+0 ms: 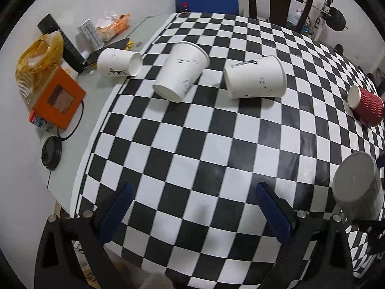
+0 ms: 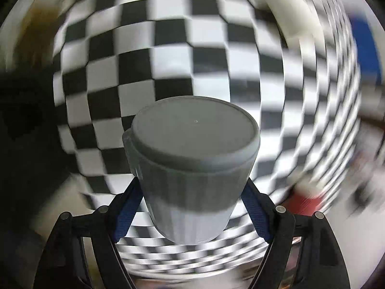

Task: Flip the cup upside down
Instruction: 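Rotate the grey mug with the right gripper, bottom facing up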

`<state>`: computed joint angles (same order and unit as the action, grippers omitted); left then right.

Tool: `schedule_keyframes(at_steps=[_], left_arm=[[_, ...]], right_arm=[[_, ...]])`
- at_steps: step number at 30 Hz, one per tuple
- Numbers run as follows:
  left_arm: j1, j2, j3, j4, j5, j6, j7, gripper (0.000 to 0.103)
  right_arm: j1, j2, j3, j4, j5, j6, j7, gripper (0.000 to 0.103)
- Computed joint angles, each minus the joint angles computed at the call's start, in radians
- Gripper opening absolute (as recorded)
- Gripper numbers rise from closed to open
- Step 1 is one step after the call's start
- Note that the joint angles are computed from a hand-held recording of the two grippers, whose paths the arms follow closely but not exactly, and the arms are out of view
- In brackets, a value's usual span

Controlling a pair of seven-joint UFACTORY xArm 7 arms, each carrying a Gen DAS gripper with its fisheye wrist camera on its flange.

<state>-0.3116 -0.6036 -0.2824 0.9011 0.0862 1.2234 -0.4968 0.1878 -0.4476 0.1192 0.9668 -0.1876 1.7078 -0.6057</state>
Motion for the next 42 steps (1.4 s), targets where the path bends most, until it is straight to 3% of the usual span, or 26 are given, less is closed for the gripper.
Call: schedule_keyframes(at_steps=[3, 8, 13, 17, 21, 22, 23, 25, 31, 35, 38, 40, 42], left_arm=[[-0.007, 0.016, -0.008, 0.008, -0.008, 0.005, -0.008, 0.103], [-0.024, 0.036, -0.014, 0.014, -0.017, 0.017, -0.013, 0.103], [-0.037, 0.058, -0.006, 0.013, -0.029, 0.022, -0.007, 0.103], [-0.04, 0.075, -0.004, 0.019, -0.028, 0.026, -0.005, 0.103], [-0.042, 0.102, 0.0, 0.032, -0.027, 0.037, -0.001, 0.103], [-0.042, 0.109, 0.002, 0.038, -0.027, 0.043, 0.002, 0.103], [-0.042, 0.114, 0.004, 0.043, -0.025, 0.045, 0.004, 0.103], [-0.039, 0.126, 0.005, 0.058, -0.015, 0.047, 0.007, 0.103], [-0.025, 0.191, 0.014, 0.117, 0.003, 0.037, 0.008, 0.103], [-0.022, 0.253, 0.017, 0.155, 0.019, 0.007, 0.002, 0.103], [-0.028, 0.307, 0.011, 0.179, 0.053, -0.033, -0.002, 0.103], [-0.037, 0.333, 0.013, 0.187, 0.061, -0.054, -0.001, 0.103], [-0.045, 0.351, 0.017, 0.193, 0.063, -0.063, 0.0, 0.103]], right_arm=[[-0.068, 0.099, -0.022, 0.04, 0.043, 0.095, 0.181, 0.083], [-0.099, 0.154, -0.05, 0.025, 0.05, 0.093, 0.308, 0.083], [-0.133, 0.206, -0.088, 0.057, 0.104, 0.126, 0.378, 0.084], [-0.147, 0.236, -0.098, 0.094, 0.102, 0.127, 0.383, 0.095], [-0.145, 0.239, -0.096, 0.084, 0.118, 0.095, 0.385, 0.095], [-0.146, 0.234, -0.098, 0.073, 0.137, 0.078, 0.394, 0.093], [-0.147, 0.226, -0.096, 0.064, 0.147, 0.06, 0.416, 0.084], [-0.143, 0.199, -0.091, 0.06, 0.182, 0.026, 0.452, 0.084], [-0.186, 0.092, -0.132, 0.044, 0.299, -0.186, 0.578, 0.083], [-0.207, -0.005, -0.12, -0.054, 0.318, -0.501, 0.704, 0.083], [-0.217, -0.061, -0.083, -0.161, 0.264, -0.767, 0.796, 0.083], [-0.223, -0.091, -0.064, -0.233, 0.228, -0.881, 0.858, 0.083], [-0.225, -0.135, -0.036, -0.298, 0.187, -0.931, 0.924, 0.083]])
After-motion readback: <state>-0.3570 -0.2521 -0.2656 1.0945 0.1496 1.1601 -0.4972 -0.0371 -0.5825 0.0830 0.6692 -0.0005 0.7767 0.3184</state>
